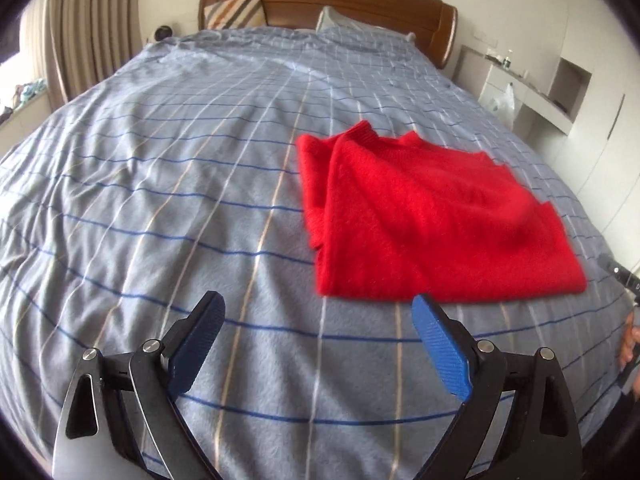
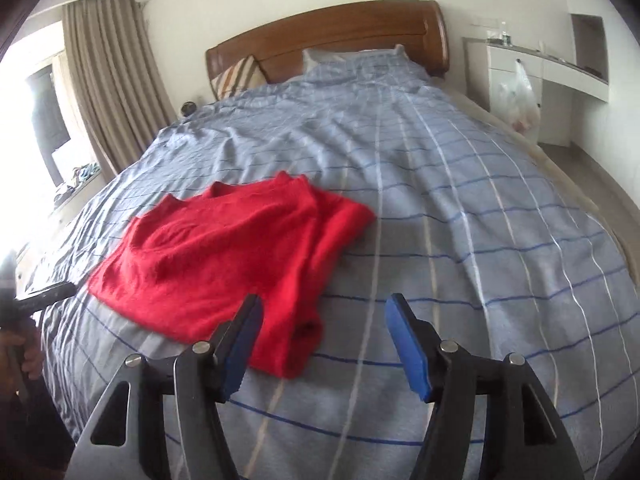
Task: Fold small clothes
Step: 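Move the right gripper to the collar edge of the folded sweater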
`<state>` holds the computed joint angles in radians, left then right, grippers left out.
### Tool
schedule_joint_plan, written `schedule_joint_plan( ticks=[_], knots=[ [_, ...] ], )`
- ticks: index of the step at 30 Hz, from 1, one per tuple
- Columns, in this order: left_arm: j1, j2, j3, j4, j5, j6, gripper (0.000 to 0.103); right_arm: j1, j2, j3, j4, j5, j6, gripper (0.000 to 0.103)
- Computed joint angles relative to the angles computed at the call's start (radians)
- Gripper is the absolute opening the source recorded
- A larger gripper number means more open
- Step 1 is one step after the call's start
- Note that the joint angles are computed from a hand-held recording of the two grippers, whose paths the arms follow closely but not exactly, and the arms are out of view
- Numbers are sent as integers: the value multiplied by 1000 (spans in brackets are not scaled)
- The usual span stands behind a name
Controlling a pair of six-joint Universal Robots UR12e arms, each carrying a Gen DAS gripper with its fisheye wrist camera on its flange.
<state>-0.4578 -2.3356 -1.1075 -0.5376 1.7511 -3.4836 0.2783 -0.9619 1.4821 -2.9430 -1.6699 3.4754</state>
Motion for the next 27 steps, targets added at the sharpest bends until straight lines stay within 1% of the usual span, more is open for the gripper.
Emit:
schedule_joint_plan(
  ticks=[2, 3, 5, 6, 8, 10, 13, 16, 21, 27],
  knots=[
    [-3, -6, -14, 22, 45, -8, 95, -5, -2, 23, -4, -12, 41, 63],
    [-2, -10, -21, 36, 49, -13, 95, -7, -2, 31, 1, -13, 56, 63],
    [1, -15, -27, 35, 46, -27, 95, -11, 2, 45, 12, -13, 85, 63],
    [1, -16, -32, 39, 48, -24, 95, -16, 5, 56, -4, 3, 95, 64],
    [-4, -20, -44, 78, 71, 0, 97, -19, 10, 79, -74, 9, 95, 64],
    [-9, -21, -58, 113, 87, 28, 100, -19, 10, 84, -85, 5, 94, 65],
    [-12, -25, -65, 142, 97, 44, 102, -16, 13, 80, -86, 2, 81, 68],
    [-11, -26, -65, 140, 92, 44, 102, -12, 17, 77, -93, -10, 75, 69],
    [-12, -27, -65, 139, 95, 45, 102, 1, 21, 71, -85, -52, 61, 69],
    [-13, -27, -67, 138, 97, 44, 103, 3, 23, 67, -80, -57, 58, 69]
  ],
)
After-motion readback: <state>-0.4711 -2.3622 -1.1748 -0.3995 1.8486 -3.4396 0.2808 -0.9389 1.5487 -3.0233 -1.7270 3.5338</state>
